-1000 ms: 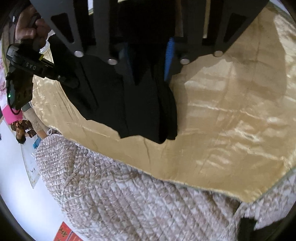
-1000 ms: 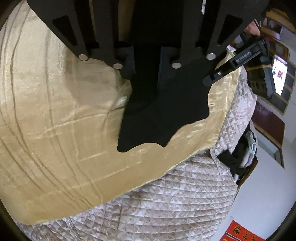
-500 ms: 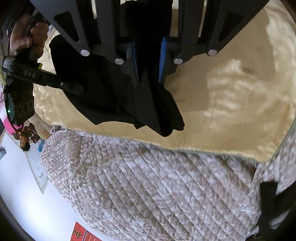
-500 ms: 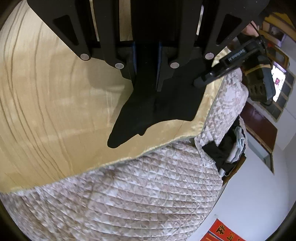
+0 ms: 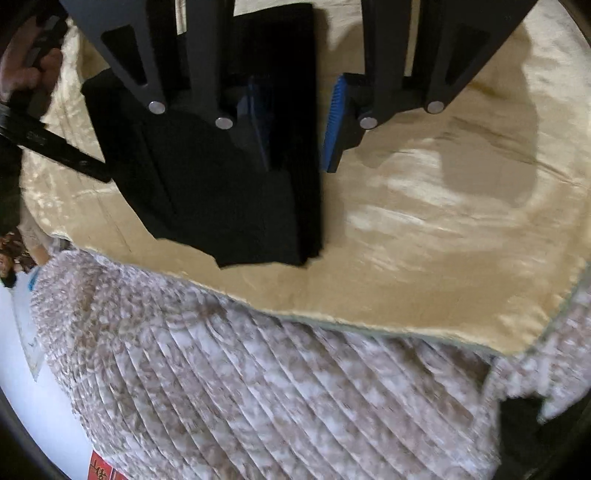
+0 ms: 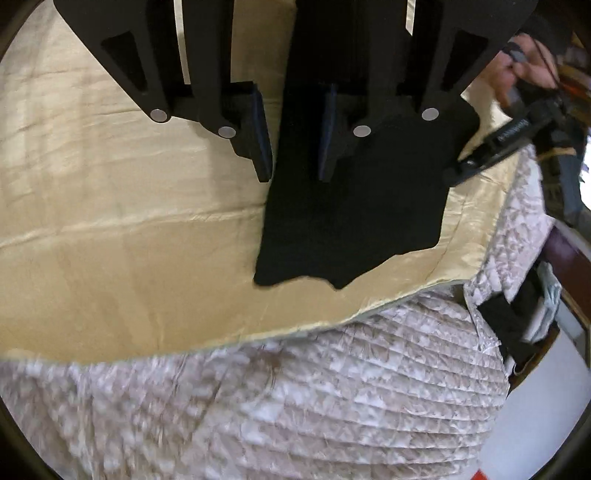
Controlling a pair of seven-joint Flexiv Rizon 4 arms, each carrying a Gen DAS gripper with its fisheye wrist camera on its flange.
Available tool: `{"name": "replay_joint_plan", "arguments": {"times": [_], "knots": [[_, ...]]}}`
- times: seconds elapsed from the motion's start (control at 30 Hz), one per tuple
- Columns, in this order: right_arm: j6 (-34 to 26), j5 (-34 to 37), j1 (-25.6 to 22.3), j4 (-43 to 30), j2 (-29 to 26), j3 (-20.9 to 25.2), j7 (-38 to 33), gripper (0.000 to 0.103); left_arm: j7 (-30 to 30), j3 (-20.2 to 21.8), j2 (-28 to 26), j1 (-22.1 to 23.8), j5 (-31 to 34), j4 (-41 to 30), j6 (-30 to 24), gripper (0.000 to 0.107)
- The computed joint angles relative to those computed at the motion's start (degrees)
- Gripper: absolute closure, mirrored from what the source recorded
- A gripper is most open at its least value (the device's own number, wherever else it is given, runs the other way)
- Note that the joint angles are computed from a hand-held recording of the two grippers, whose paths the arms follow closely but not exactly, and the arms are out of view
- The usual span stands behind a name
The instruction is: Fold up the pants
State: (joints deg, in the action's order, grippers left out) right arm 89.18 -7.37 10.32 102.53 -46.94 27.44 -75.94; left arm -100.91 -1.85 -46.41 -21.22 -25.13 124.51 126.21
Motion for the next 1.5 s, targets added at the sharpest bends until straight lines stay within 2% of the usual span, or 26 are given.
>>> {"name": "replay_joint_plan", "arguments": {"times": [0.07,0.17,0.3,0.43,0.47,0.57,0.67,0.77,0.83,0.97,1.13,1.23,1.33,1.5], "knots": [[3.95,-0.59,4.57,3.37,3.30,-5.78,0.82,0.077,-0.82,0.63,0.87,-1.35,-1.40,1.75,1.92,0.074],[8.61,-2.17,5.85,7.47,5.69,-6.87,0.56,0.077,-0.77,1.03,2.09,-4.10,-2.52,4.37,6.35,0.074],[14.44,-4.35,9.80,12.90,8.15,-10.05,1.03,0.077,3.24,0.84,1.52,-7.96,-4.88,4.65,9.49,0.074],[11.59,-6.95,13.82,13.99,7.69,-13.70,2.07,0.077,6.62,-0.09,-0.70,-8.86,-8.49,2.74,4.96,0.074],[10.58,-7.31,13.98,13.80,7.15,-14.02,2.46,0.077,6.65,0.07,-1.30,-9.08,-8.88,2.48,5.20,0.074],[11.20,-7.99,11.70,14.01,7.09,-12.22,2.99,0.077,6.91,0.13,-0.81,-9.39,-9.42,2.96,6.02,0.073],[12.67,-7.70,12.37,15.57,8.19,-13.20,3.85,0.077,6.83,0.03,-0.46,-10.59,-11.10,3.89,7.18,0.073],[15.24,-7.13,14.61,18.27,9.90,-15.44,4.02,0.077,6.51,-0.28,-0.19,-12.17,-13.19,5.31,8.84,0.073],[16.50,-6.64,16.05,19.87,10.78,-16.70,4.03,0.077,7.72,-0.28,0.12,-13.95,-15.99,5.86,8.78,0.073],[18.13,-5.33,18.51,21.91,11.86,-18.76,4.05,0.076,8.42,-1.23,0.18,-14.60,-17.94,6.32,7.54,0.074],[16.18,-8.05,12.42,22.50,11.68,-13.00,5.42,0.076,7.37,-1.59,0.42,-15.55,-18.94,7.31,7.79,0.074],[15.87,-8.43,12.03,23.24,11.83,-12.66,6.19,0.076,6.93,-1.56,0.55,-16.62,-20.12,8.01,8.97,0.074],[17.94,-6.76,16.04,24.87,13.03,-16.41,5.96,0.076,8.36,-1.30,0.44,-18.34,-23.15,8.08,9.68,0.074],[18.68,-2.71,23.34,26.22,13.90,-22.67,4.83,0.076,9.74,-2.07,0.29,-18.09,-25.37,8.06,9.12,0.073]]}}
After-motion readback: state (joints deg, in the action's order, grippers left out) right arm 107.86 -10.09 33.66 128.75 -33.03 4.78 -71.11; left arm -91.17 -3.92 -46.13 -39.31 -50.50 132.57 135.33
